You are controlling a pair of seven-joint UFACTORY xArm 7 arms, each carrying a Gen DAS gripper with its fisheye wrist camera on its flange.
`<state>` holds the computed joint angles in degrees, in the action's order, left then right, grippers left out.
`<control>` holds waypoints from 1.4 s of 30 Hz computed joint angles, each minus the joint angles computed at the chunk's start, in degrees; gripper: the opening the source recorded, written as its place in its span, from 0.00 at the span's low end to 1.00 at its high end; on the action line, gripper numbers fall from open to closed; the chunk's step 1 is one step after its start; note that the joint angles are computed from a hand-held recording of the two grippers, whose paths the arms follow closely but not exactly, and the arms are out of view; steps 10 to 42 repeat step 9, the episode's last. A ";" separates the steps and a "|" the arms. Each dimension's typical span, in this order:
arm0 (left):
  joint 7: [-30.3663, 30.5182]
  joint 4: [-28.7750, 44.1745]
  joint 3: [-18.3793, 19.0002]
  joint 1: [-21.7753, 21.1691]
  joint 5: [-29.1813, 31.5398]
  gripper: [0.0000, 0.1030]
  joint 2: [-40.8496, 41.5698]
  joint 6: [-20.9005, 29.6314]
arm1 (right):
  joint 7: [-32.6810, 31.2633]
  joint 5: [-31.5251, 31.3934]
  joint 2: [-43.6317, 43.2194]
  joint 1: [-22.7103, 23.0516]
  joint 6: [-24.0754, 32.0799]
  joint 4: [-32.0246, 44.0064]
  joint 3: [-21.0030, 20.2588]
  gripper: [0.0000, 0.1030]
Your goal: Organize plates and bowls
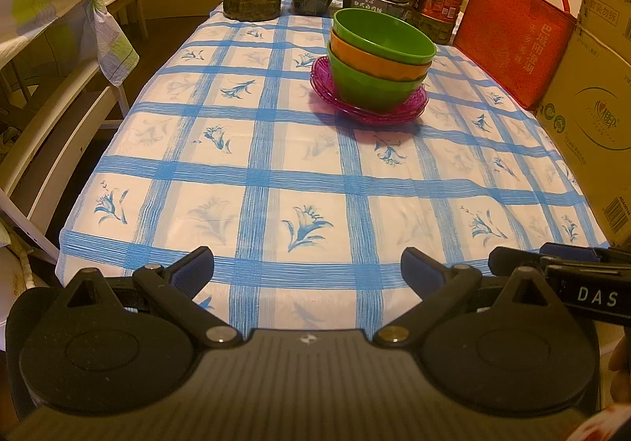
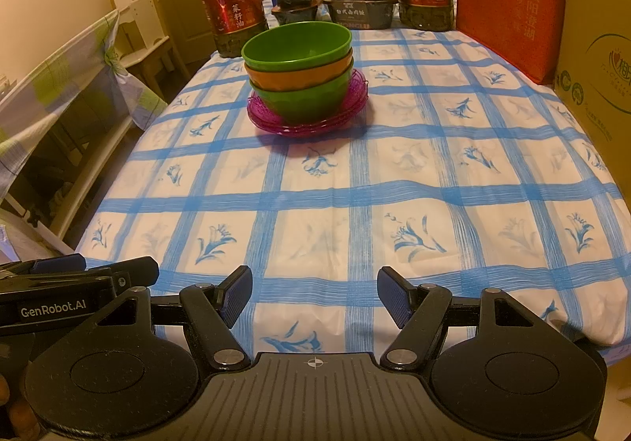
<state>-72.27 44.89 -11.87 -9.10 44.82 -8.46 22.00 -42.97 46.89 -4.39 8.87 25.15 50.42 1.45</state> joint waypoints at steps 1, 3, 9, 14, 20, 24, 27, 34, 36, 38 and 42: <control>0.31 -0.02 0.12 -0.04 -0.32 0.98 -0.06 -0.04 | -0.03 0.05 -0.02 0.00 0.00 -0.01 0.00 0.68; -0.17 -0.06 -0.02 0.07 0.03 0.98 -0.07 -0.06 | -0.04 0.09 -0.04 0.00 -0.07 -0.09 0.02 0.68; -2.12 -0.01 -0.22 0.09 1.33 0.98 0.07 -0.20 | -0.07 0.11 -0.19 0.03 -0.10 -0.27 -0.03 0.68; -2.12 -0.01 -0.22 0.09 1.33 0.98 0.07 -0.20 | -0.07 0.11 -0.19 0.03 -0.10 -0.27 -0.03 0.68; -2.12 -0.01 -0.22 0.09 1.33 0.98 0.07 -0.20 | -0.07 0.11 -0.19 0.03 -0.10 -0.27 -0.03 0.68; -2.12 -0.01 -0.22 0.09 1.33 0.98 0.07 -0.20 | -0.07 0.11 -0.19 0.03 -0.10 -0.27 -0.03 0.68; -2.12 -0.01 -0.22 0.09 1.33 0.98 0.07 -0.20 | -0.07 0.11 -0.19 0.03 -0.10 -0.27 -0.03 0.68; -2.12 -0.01 -0.22 0.09 1.33 0.98 0.07 -0.20 | -0.07 0.11 -0.19 0.03 -0.10 -0.27 -0.03 0.68; -2.12 -0.01 -0.22 0.09 1.33 0.98 0.07 -0.20 | -0.07 0.11 -0.19 0.03 -0.10 -0.27 -0.03 0.68; -2.12 -0.01 -0.22 0.09 1.33 0.98 0.07 -0.20 | -0.07 0.11 -0.19 0.03 -0.10 -0.27 -0.03 0.68; -2.12 -0.01 -0.22 0.09 1.33 0.98 0.07 -0.20 | -0.07 0.11 -0.19 0.03 -0.10 -0.27 -0.03 0.68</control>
